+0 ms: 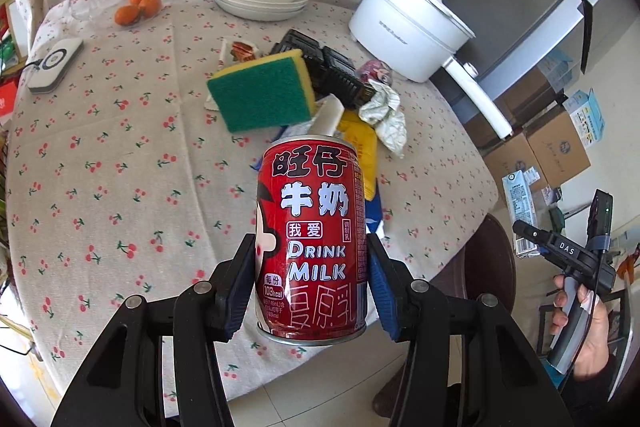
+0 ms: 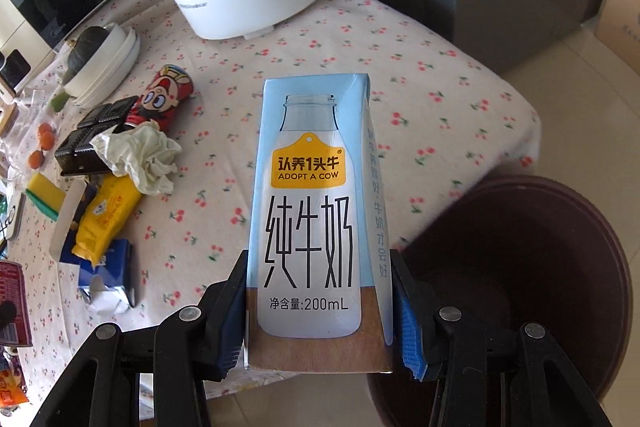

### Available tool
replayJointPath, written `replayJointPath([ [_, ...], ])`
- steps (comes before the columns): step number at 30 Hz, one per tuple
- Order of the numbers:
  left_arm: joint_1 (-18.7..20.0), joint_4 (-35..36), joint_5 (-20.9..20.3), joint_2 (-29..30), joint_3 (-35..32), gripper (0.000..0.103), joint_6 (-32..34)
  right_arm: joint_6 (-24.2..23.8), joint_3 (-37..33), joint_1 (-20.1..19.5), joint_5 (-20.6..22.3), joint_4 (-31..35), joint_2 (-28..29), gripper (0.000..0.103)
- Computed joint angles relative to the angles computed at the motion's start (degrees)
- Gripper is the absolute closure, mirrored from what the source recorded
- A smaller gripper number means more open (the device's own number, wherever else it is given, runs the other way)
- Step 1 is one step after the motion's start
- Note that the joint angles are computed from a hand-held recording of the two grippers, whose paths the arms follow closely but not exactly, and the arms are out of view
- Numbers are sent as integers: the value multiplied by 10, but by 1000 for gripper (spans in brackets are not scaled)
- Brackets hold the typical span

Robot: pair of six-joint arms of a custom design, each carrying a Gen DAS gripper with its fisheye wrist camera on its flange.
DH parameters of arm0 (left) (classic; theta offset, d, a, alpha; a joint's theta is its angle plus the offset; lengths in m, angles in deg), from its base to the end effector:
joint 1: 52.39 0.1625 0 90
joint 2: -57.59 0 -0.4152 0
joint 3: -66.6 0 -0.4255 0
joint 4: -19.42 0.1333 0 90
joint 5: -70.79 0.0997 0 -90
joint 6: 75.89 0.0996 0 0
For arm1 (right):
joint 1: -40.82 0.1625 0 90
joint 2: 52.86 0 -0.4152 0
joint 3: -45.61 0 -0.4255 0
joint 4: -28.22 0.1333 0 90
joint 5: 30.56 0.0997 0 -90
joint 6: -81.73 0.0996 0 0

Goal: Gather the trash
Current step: 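Carry the can and carton over the brown bin with both tools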

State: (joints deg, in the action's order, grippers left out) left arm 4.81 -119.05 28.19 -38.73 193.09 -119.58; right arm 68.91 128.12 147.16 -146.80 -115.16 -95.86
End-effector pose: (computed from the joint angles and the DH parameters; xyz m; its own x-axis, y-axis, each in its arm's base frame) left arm -0.0636 -0.4801 0.3286 -0.8572 -0.4266 -0.2885 -0.1076 0.6961 -0.7098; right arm 0.2967 -0.6947 0.1121 -0.8077 -0.3536 0.4717 -0.4639 0.8750 -0.1385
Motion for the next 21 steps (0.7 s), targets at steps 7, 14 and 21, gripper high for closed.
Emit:
replayJointPath([
  [7,-21,-19,-20,51,-12,48,19,-17,48,-30,8,2,-54,49],
  [14,-23,-36,-47,125,-46,48,42,-35,81,-66,-26,8,-87,49],
  [21,-24,-66,-81,209,-89,48,82,-44,89,-94,-49,14,-96,48],
])
